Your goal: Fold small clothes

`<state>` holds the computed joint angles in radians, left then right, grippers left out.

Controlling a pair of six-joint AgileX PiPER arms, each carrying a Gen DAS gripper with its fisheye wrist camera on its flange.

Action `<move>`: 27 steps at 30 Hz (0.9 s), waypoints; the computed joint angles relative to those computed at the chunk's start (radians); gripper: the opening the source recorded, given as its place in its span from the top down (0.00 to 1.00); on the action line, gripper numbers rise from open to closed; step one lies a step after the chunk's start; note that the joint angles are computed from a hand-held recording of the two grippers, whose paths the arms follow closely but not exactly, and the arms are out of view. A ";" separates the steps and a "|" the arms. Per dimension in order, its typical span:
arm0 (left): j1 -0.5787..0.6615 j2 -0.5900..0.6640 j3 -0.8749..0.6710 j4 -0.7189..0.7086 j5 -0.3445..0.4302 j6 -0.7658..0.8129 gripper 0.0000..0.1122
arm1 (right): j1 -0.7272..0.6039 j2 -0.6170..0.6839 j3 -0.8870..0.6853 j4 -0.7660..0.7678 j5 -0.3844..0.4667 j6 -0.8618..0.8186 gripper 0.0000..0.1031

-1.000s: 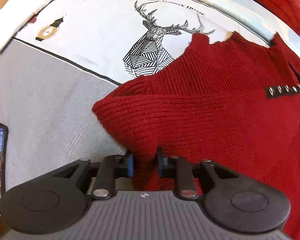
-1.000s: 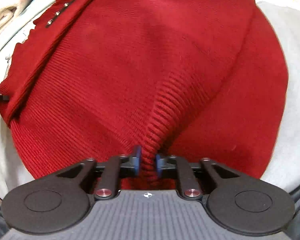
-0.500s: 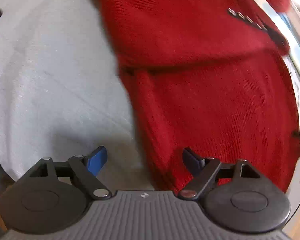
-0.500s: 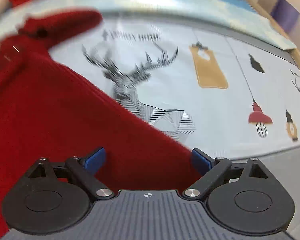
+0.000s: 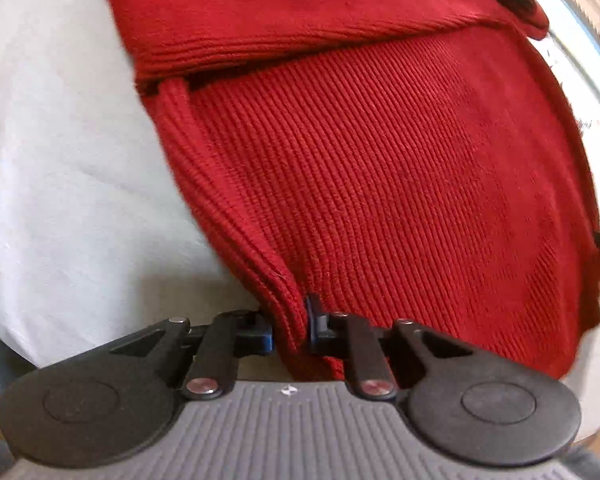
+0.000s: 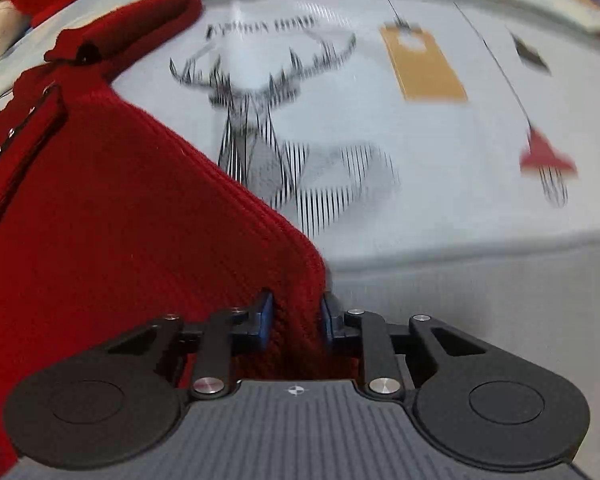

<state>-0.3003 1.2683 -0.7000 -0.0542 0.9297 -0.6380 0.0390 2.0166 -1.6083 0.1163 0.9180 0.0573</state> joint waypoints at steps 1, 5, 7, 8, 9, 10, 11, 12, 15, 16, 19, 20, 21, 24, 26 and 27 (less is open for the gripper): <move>0.040 -0.013 0.002 0.023 0.021 0.033 0.85 | 0.004 -0.027 0.041 0.010 0.009 0.019 0.76; 0.290 -0.004 -0.026 0.026 0.082 0.321 0.85 | 0.060 -0.230 0.330 0.042 -0.051 0.075 0.76; 0.398 0.012 -0.046 0.045 0.091 0.445 0.85 | 0.096 -0.343 0.477 0.082 -0.070 0.121 0.76; 0.437 0.025 -0.060 0.056 0.093 0.507 0.85 | 0.127 -0.410 0.558 0.096 -0.088 0.158 0.76; 0.465 0.036 -0.072 0.071 0.094 0.535 0.85 | 0.169 -0.473 0.632 0.100 -0.103 0.215 0.76; 0.489 0.047 -0.087 0.090 0.095 0.547 0.84 | 0.208 -0.521 0.688 0.110 -0.113 0.267 0.77; 0.506 0.060 -0.103 0.117 0.093 0.555 0.84 | 0.261 -0.576 0.749 0.124 -0.130 0.337 0.77; 0.516 0.069 -0.111 0.143 0.088 0.552 0.81 | 0.315 -0.618 0.794 0.133 -0.144 0.408 0.77; 0.546 0.074 -0.107 0.195 0.069 0.552 0.52 | 0.536 -0.701 0.866 0.081 -0.178 0.651 0.77; 0.563 0.054 -0.089 0.203 0.063 0.579 0.38 | 0.590 -0.711 0.870 0.066 -0.179 0.705 0.77; 0.569 -0.002 -0.020 0.274 0.049 0.619 0.17 | 0.715 -0.723 0.838 -0.070 -0.140 0.862 0.62; 0.611 -0.062 0.023 0.276 0.062 0.693 0.17 | 0.731 -0.718 0.804 -0.117 -0.086 0.896 0.58; 0.638 -0.100 0.048 0.272 0.063 0.761 0.14 | 0.741 -0.723 0.772 -0.161 -0.033 0.918 0.50; 0.690 -0.181 0.097 0.308 0.071 0.846 0.10 | 0.761 -0.780 0.689 -0.258 0.095 0.951 0.33; 0.797 -0.195 0.109 0.300 0.049 0.941 0.09 | 0.769 -0.821 0.609 -0.279 0.205 0.927 0.32; 0.833 -0.180 0.099 0.300 0.037 0.967 0.09 | 0.778 -0.844 0.566 -0.286 0.254 0.919 0.32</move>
